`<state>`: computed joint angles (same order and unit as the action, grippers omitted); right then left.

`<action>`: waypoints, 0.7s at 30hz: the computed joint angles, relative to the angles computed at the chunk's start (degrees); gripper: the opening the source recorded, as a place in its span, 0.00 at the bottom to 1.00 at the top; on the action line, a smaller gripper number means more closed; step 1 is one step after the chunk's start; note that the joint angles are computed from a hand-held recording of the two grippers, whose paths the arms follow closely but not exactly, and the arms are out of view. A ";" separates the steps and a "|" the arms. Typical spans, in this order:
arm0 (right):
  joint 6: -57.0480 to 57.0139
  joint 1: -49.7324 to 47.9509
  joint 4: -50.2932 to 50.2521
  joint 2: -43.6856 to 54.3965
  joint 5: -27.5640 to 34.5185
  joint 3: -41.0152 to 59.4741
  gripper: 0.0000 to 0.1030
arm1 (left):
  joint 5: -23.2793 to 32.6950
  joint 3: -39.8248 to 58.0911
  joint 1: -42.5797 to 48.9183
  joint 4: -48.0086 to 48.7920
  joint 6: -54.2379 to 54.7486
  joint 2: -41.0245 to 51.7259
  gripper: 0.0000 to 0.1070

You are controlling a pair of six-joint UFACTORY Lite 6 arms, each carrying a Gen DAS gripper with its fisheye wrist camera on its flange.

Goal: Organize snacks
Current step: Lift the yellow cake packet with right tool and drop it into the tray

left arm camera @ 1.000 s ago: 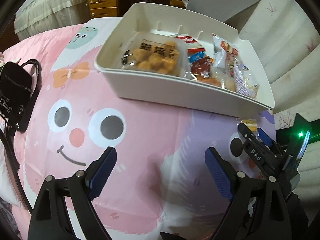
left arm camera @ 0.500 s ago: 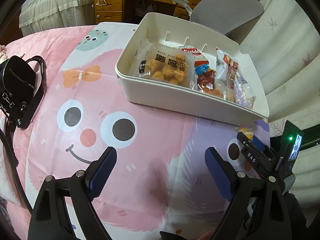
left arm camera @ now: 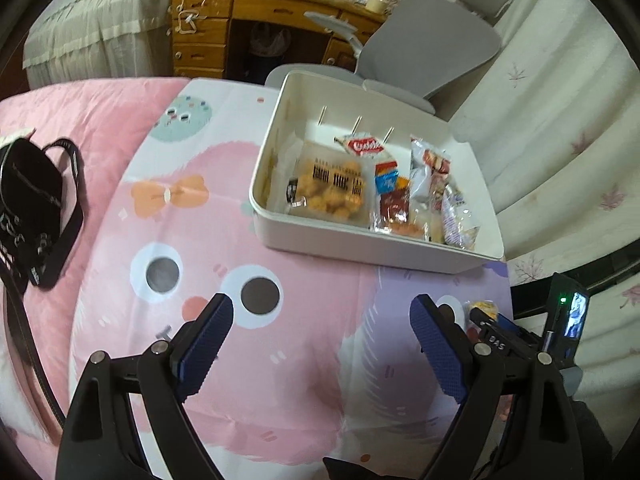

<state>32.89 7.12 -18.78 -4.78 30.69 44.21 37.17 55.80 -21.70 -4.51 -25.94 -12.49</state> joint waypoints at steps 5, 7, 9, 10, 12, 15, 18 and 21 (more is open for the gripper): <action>6.09 3.82 -2.79 -5.86 9.06 2.90 0.47 | 2.92 2.03 4.61 -5.18 10.89 -0.84 0.84; 8.62 5.88 -4.26 -6.70 12.04 5.44 0.47 | 3.94 2.41 6.80 -8.38 15.80 -1.15 0.84; 10.11 7.38 -5.30 -6.23 14.86 9.03 0.47 | 5.58 2.85 8.98 -10.80 19.67 -1.23 0.84; 10.80 8.30 -5.66 -5.81 16.29 11.14 0.47 | 6.31 2.97 9.72 -11.52 20.82 -1.21 0.84; 11.47 9.87 -6.31 -5.24 18.08 14.37 0.47 | 8.12 3.00 12.13 -14.81 24.95 -0.98 0.84; 12.63 13.10 -8.13 -1.95 19.59 21.04 0.47 | 9.82 3.16 14.40 -17.41 28.85 -0.71 0.84; 13.36 16.23 -9.10 1.66 20.27 27.40 0.47 | 10.24 3.25 16.06 -19.14 32.10 -1.09 0.84; 13.39 18.65 -11.11 5.91 19.05 32.56 0.47 | 11.23 3.18 18.15 -22.55 36.07 -1.75 0.84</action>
